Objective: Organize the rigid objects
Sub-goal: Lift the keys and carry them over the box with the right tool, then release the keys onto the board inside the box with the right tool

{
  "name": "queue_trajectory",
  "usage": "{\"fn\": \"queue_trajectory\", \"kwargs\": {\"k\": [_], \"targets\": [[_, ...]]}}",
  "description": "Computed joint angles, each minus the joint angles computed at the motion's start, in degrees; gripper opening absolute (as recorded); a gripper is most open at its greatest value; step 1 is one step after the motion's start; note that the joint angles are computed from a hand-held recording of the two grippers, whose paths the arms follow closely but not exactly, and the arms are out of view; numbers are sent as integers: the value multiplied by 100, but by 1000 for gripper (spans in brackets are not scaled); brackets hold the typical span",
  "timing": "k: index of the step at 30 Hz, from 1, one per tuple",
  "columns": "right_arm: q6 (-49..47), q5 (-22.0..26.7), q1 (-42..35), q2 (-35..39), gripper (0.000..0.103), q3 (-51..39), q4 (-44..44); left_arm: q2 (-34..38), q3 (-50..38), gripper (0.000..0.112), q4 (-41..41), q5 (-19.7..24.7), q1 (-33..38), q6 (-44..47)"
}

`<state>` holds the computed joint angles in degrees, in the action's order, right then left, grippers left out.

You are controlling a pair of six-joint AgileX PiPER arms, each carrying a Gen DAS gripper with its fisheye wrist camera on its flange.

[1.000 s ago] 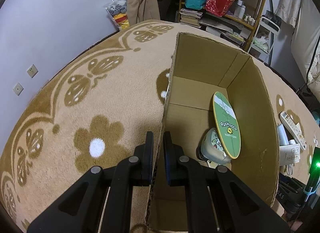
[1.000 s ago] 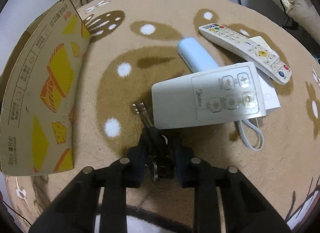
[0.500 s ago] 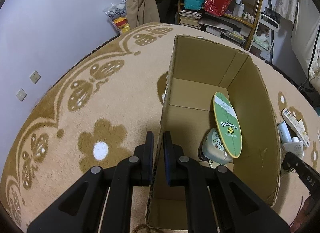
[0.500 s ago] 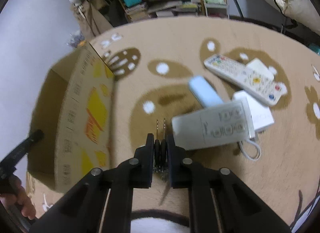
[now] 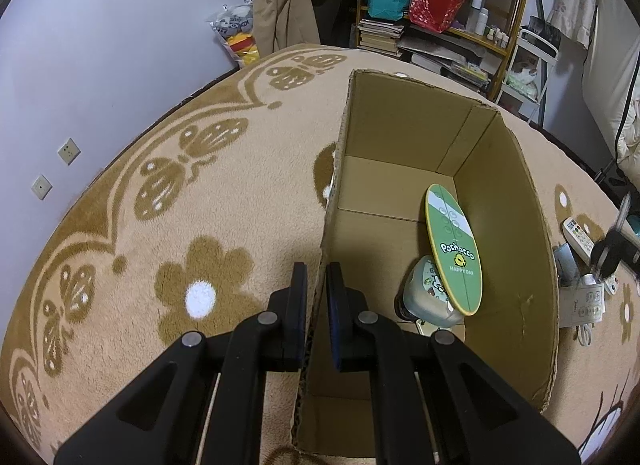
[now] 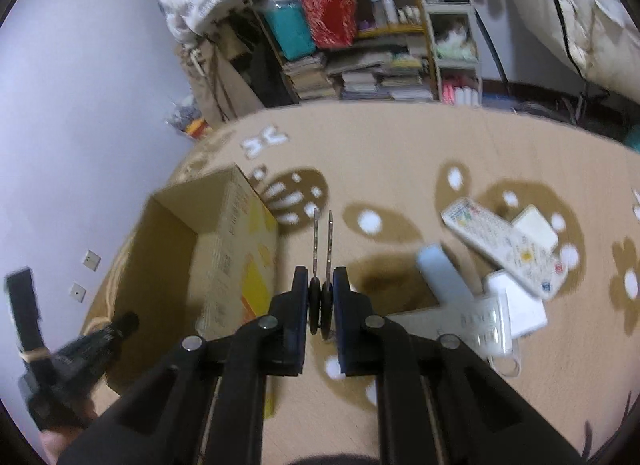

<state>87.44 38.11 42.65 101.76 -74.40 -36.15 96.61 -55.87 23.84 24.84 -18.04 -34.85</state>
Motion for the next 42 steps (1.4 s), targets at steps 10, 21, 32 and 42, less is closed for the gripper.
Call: {"fn": "queue_trajectory", "kwargs": {"k": [10,21,32,42], "targets": [[-1465,564,30,555,13,-2255,60,0,-2,8,287,85,-137,-327],[-3432,1900,345,2458,13,-5246,955,3,3,8,142,36,-103,-232],[-3406,1370,196,2635,13,-4164,1766,21,-33,9,345,108,-155,-407],[-3193,940,184,2143,16,-3457,1498,27,-43,8,280,93,-130,-330]]}}
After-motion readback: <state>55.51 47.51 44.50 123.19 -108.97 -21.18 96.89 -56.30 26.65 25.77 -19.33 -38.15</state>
